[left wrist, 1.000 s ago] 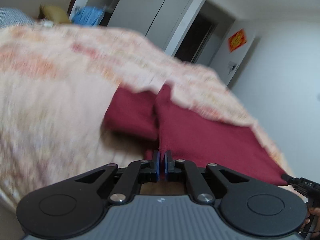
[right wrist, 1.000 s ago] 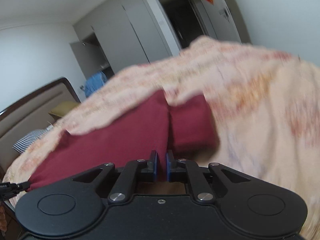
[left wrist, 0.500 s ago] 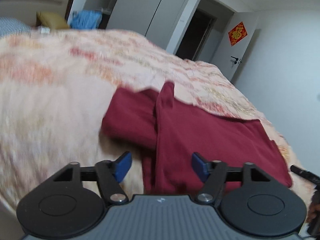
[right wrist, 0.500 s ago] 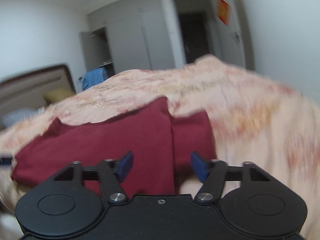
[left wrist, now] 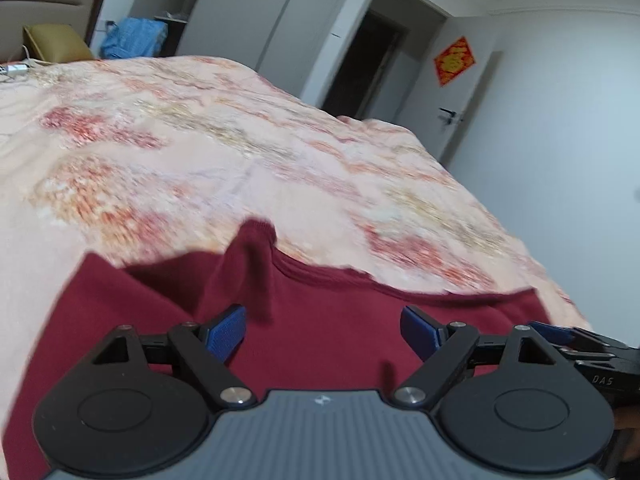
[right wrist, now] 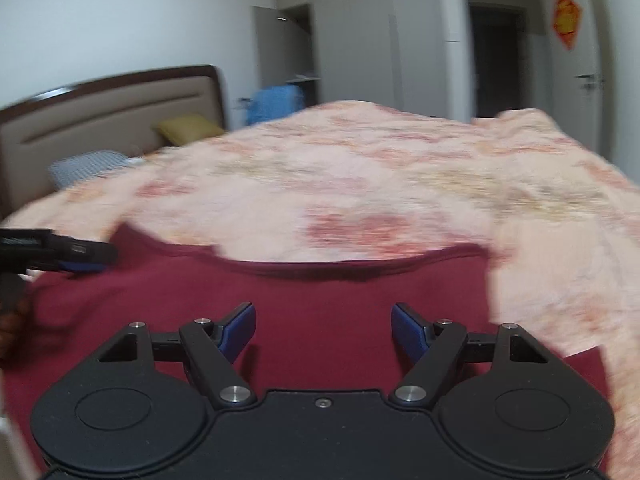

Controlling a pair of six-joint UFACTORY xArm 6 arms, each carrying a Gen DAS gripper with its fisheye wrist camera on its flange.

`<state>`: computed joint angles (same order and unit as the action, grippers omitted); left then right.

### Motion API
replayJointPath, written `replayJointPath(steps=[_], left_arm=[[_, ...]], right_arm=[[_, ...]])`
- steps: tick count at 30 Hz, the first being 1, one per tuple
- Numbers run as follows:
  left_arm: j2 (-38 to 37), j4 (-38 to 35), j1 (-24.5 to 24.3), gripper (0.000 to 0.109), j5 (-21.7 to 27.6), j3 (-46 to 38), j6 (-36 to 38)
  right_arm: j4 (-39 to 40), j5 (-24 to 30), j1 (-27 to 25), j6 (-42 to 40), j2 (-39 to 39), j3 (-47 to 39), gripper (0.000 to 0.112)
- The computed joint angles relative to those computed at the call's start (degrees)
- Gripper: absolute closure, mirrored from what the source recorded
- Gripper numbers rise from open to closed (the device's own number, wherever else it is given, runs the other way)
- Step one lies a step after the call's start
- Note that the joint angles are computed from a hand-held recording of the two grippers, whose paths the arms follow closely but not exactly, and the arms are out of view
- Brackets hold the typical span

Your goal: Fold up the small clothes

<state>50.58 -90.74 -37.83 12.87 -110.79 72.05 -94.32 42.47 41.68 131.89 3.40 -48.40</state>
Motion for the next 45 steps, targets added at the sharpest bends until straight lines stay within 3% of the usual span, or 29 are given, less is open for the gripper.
replayJointPath(steps=[3,9,17,21,23,32,42,45], left_arm=[[3.63,-2.20,1.68,0.021,1.43,-4.68,-1.83],[7.84,-19.18,4.59,0.024,6.66,-8.55,6.78],[7.35,-19.68,4.77,0.020,7.67,-7.93,8.04],[4.28,-14.90,3.15,0.011,4.08,-5.33,6.53],[2.20,-12.08,1.95,0.006,1.23,-3.70,5.73],[-8.59,-7.45,-1.32,0.006,-9.00,6.14,4.00],[-17.96,-13.16,-2.24,0.006,-13.84,16.24,9.27],[-19.53,-18.83,-2.07,0.006,-15.16,18.21,13.98]], right_arm=[[1.72,5.38,0.03,3.79,-0.44,2.60,0.035],[-1.19,3.09,-2.26,16.09,-0.04,5.94,0.033],[-1.10,3.15,-2.21,14.99,0.92,4.91,0.029],[-2.07,4.34,-1.40,16.62,-0.91,6.07,0.021],[0.81,7.70,0.56,14.31,-2.16,6.08,0.010],[4.78,19.16,11.03,4.18,-2.38,1.04,0.010],[5.17,25.32,18.19,-3.07,9.61,-11.75,0.010],[6.99,26.35,19.41,-5.09,13.52,-14.99,0.010]])
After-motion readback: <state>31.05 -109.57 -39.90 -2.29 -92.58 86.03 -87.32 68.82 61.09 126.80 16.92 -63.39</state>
